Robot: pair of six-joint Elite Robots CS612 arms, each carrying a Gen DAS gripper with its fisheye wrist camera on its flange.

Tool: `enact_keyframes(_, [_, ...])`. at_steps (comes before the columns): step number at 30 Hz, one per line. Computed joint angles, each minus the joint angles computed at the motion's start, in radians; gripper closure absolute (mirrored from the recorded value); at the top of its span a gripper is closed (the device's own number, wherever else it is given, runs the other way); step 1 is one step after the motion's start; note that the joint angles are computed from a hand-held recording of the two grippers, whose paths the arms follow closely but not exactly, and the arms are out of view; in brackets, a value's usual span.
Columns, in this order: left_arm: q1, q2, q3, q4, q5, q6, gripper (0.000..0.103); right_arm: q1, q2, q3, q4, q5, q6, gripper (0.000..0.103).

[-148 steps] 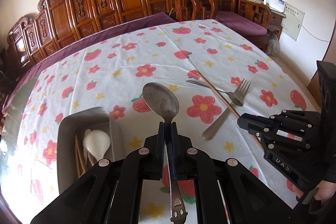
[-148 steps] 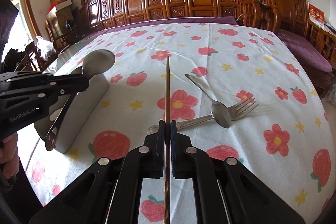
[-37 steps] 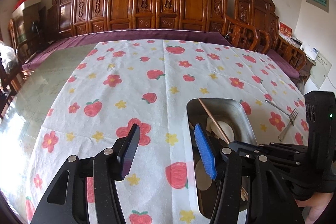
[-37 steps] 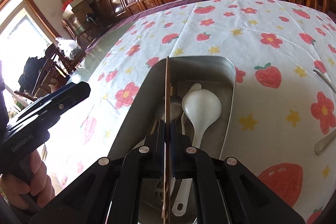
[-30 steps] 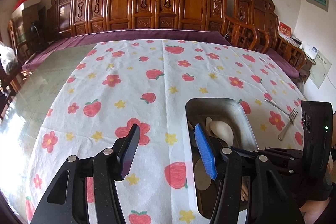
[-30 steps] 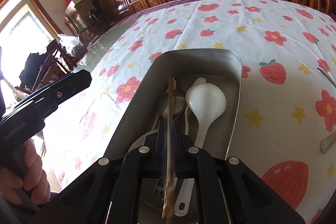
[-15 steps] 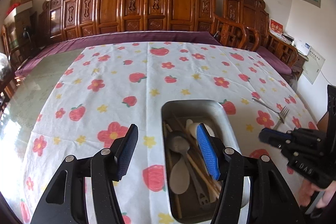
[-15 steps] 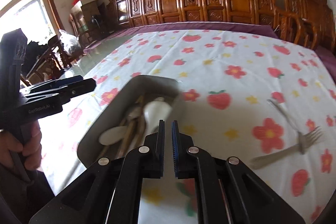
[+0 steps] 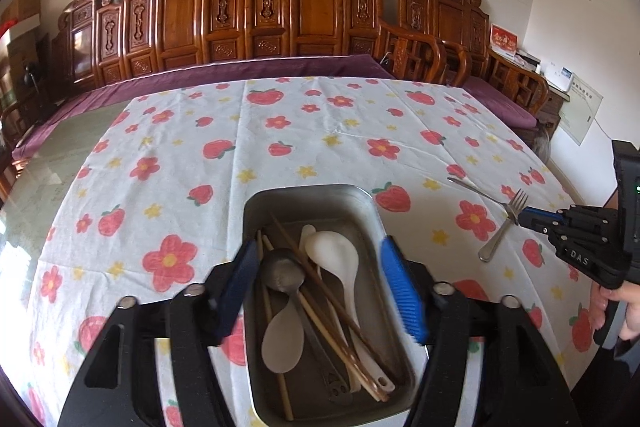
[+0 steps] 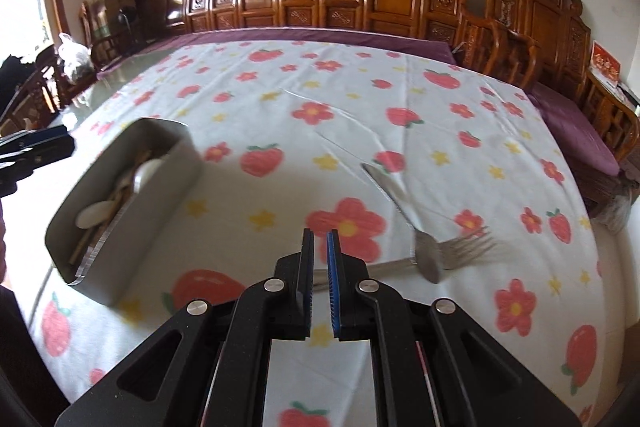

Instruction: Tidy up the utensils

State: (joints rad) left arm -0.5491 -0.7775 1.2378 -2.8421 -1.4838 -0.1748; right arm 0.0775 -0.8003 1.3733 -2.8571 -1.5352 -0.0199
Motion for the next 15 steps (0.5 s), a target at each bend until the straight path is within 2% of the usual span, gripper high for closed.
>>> enact_keyframes(3, [-0.003,0.002,-0.002,0.001,-0.008,-0.001,0.033,-0.010,0.013,-0.015,0.028,-0.038,-0.012,0.092])
enact_keyframes(4, [-0.004,0.003,-0.002,0.002,-0.009,0.002,0.033,-0.014,0.019,-0.022,0.039,-0.048,-0.018,0.087])
enact_keyframes(6, [-0.006,0.004,-0.003,0.004,-0.008,0.006,0.033,-0.020,0.029,-0.036,0.058,-0.070,-0.026,0.085])
enact_keyframes(15, [-0.013,0.008,-0.007,0.017,-0.018,0.023,0.033,-0.025,0.097,-0.144,0.173,-0.131,-0.094,0.083])
